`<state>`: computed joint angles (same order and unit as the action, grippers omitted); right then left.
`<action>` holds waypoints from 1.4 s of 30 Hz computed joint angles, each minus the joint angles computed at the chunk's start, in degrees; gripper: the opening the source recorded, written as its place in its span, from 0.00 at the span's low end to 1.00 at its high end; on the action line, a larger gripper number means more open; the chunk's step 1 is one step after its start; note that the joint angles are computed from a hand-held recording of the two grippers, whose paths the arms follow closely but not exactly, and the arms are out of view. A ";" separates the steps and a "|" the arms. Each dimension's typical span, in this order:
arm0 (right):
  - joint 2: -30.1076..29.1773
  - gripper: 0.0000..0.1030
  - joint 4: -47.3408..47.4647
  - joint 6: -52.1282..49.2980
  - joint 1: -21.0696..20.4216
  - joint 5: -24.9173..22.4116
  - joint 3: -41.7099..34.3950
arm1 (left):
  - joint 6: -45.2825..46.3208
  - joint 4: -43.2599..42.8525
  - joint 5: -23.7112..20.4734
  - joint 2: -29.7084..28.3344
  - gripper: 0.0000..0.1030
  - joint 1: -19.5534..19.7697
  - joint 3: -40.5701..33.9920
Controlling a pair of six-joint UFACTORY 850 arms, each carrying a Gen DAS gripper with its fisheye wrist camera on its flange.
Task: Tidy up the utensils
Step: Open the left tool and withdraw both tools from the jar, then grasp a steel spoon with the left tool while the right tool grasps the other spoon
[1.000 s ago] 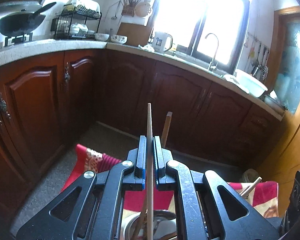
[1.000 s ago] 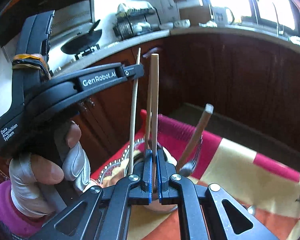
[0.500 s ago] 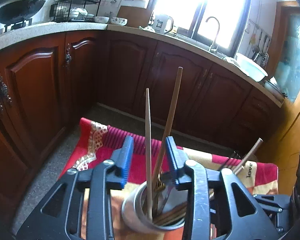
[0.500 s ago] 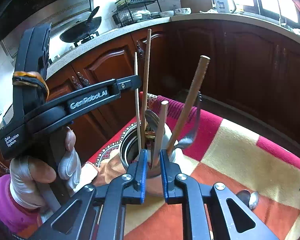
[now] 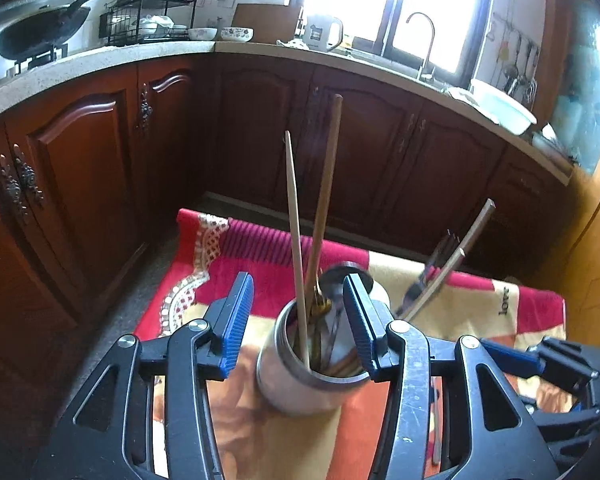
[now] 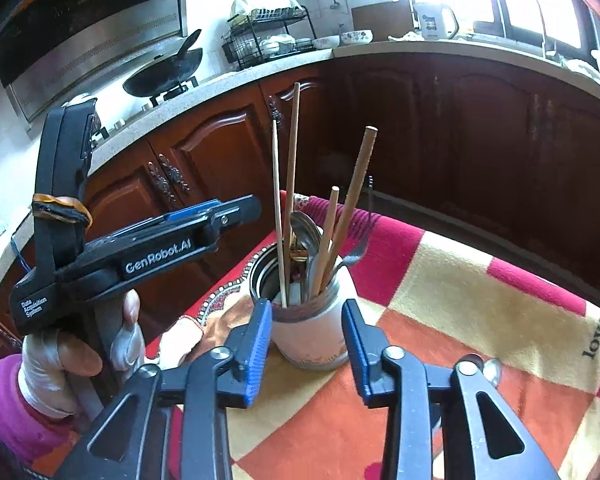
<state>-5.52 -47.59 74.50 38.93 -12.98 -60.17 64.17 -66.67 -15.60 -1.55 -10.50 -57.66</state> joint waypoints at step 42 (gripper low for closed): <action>-2.86 0.08 5.81 6.96 -11.51 0.36 13.04 | -19.55 20.62 -2.73 1.65 0.46 -12.12 8.21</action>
<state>-8.38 -41.78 81.47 27.42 -12.62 -47.12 44.61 -46.05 -18.32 0.10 -22.62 -49.45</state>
